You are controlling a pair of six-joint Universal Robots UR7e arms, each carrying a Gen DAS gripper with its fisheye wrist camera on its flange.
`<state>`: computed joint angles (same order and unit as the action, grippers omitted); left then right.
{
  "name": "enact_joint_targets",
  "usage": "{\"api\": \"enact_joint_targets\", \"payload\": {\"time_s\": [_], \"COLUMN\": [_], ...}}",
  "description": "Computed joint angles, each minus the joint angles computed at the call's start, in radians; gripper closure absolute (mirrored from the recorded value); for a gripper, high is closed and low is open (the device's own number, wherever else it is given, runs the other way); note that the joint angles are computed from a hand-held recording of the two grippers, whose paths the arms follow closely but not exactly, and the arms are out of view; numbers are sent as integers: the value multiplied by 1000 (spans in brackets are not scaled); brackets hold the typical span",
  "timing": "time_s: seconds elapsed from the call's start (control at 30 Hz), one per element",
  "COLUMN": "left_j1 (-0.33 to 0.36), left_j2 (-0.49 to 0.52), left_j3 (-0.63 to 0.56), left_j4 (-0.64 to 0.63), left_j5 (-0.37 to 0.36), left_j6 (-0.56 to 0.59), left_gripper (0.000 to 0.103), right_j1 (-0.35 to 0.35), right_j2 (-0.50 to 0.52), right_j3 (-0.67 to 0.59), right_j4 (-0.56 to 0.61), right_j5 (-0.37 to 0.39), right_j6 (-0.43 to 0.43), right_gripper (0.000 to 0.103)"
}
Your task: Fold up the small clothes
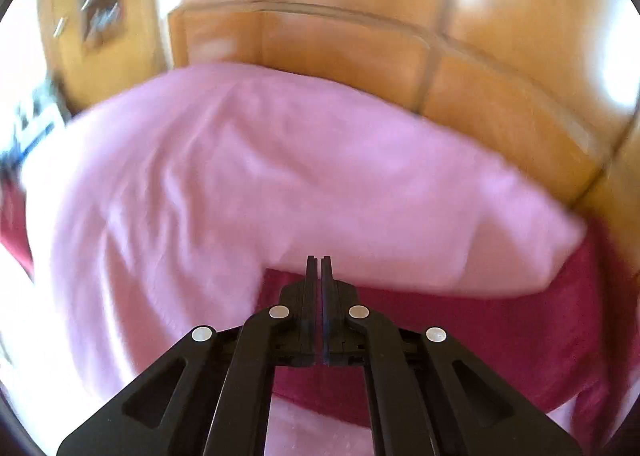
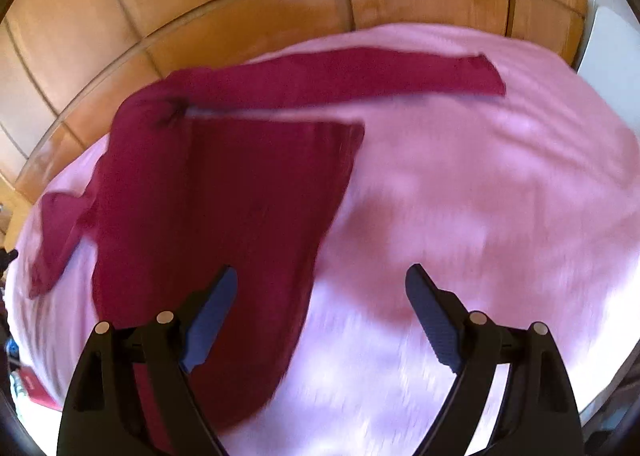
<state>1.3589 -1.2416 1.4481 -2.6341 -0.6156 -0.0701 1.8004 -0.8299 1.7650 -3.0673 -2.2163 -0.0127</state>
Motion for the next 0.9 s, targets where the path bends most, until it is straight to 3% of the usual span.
{"api": "enact_joint_targets", "payload": {"time_s": [0.13,0.2,0.33,0.4,0.47,0.53,0.7,0.8,0.87,0.9], "left_j1": [-12,-25,-59,-74,-95,-116,-141,-143,-134,-130], "left_j2": [-74,-114,-119,-93,-65,-34,41,70,54,34], "left_j3": [74,153,255,286,311,337,331,340,345,350], "left_j4": [63,104,206,263,286,265,257,230,230,221], "left_j5": [-176,-361,-605,-736,-812,-864,-890,-813,-856,-861], "left_j6": [-46,-43,-17,2,-3,6,-10,-6,-29,-21], "left_gripper": [103,103,103,88,51,46,47,82,96,96], "right_j1": [-10,-25,-36,-46,-60,-59,-50,-42,-32,-28], "right_j2": [-60,-78,-82,-86,-86,-87,-64,-50,-52,-56], "right_j3": [91,113,146,163,166,172,157,140,140,143], "right_j4": [27,45,47,29,40,36,49,59,57,53], "right_j5": [125,207,301,356,414,435,456,463,451,453], "right_j6": [94,133,191,215,226,213,166,136,117,109], "right_gripper": [14,14,14,13,13,17,54,71,84,87]}}
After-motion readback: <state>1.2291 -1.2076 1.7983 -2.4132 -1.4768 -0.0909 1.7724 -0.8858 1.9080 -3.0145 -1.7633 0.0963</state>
